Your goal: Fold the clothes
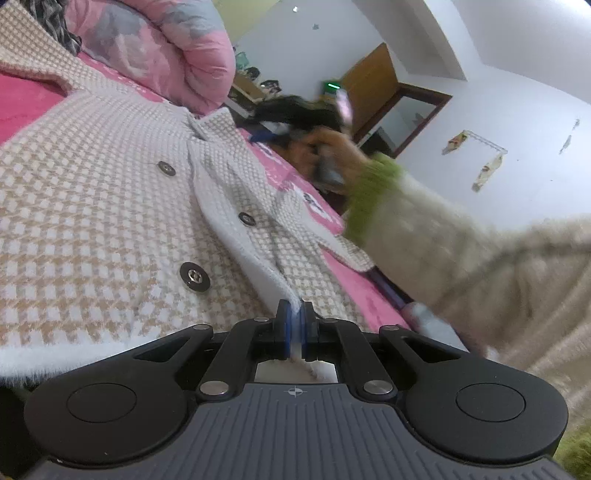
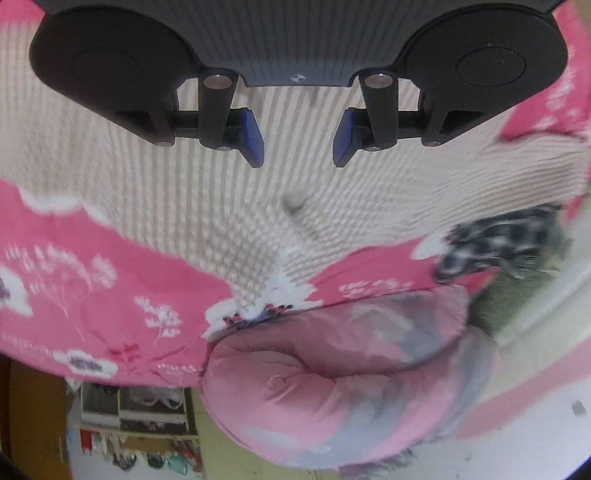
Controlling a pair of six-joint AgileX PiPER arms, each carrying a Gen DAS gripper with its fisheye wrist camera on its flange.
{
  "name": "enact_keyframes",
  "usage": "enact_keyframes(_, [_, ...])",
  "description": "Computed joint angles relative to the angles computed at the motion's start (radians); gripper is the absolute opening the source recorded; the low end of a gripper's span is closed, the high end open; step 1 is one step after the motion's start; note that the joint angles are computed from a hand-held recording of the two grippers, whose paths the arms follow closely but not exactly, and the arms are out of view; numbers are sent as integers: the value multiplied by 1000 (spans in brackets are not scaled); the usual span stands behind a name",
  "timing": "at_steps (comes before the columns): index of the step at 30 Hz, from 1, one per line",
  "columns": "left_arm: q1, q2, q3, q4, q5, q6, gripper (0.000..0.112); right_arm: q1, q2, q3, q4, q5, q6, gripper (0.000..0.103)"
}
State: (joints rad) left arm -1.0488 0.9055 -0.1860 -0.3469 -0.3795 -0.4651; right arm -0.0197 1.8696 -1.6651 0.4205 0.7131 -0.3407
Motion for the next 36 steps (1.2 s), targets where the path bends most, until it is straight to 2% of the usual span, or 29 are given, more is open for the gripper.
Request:
enact_keyframes(4, [103,8,34,312,-20,-265,2,117,216,-232,-291,-48,158,43])
enact_keyframes(7, [178,16,52,517,-45,-449,2,175,368,-403,-486,-21,229,42])
enact_keyframes(9, [231,25,64,640,-74,-555,2,196,433,-465,-594,-20,257,37])
enact_keyframes(10, [262,31,69,696,-96,-600,2,201,448,-466,-633,-36,263,29])
enact_keyframes(11, [296,37,74,753,-124,-642,2,200,447,-445,-645,-67,263,14])
enact_keyframes(13, [370,46,80,852,-183,-704,2,184,392,-333,-649,-187,298,10])
enact_keyframes(16, [522,40,88,1037,-280,-801,2,133,295,-191,-529,-354,327,10])
enact_keyframes(20, [697,39,94,1245,-352,-927,2,89,267,-177,-297,-403,197,10])
enact_keyframes(22, [754,32,112,1327,-373,-990,2,100,299,-217,-325,-392,195,10])
enact_keyframes(24, [747,24,125,1342,-350,-1010,2,122,346,-264,-424,-369,258,10])
enact_keyframes(26, [696,22,133,1292,-311,-987,2,133,380,-285,-474,-364,301,10])
enact_keyframes(30, [647,10,132,1249,-274,-972,2,137,381,-237,-478,-406,322,10])
enact_keyframes(33, [667,4,134,1285,-284,-1006,2,134,356,-196,-388,-434,208,10])
enact_keyframes(36, [649,25,128,1254,-273,-979,2,135,380,-245,-400,-378,206,11])
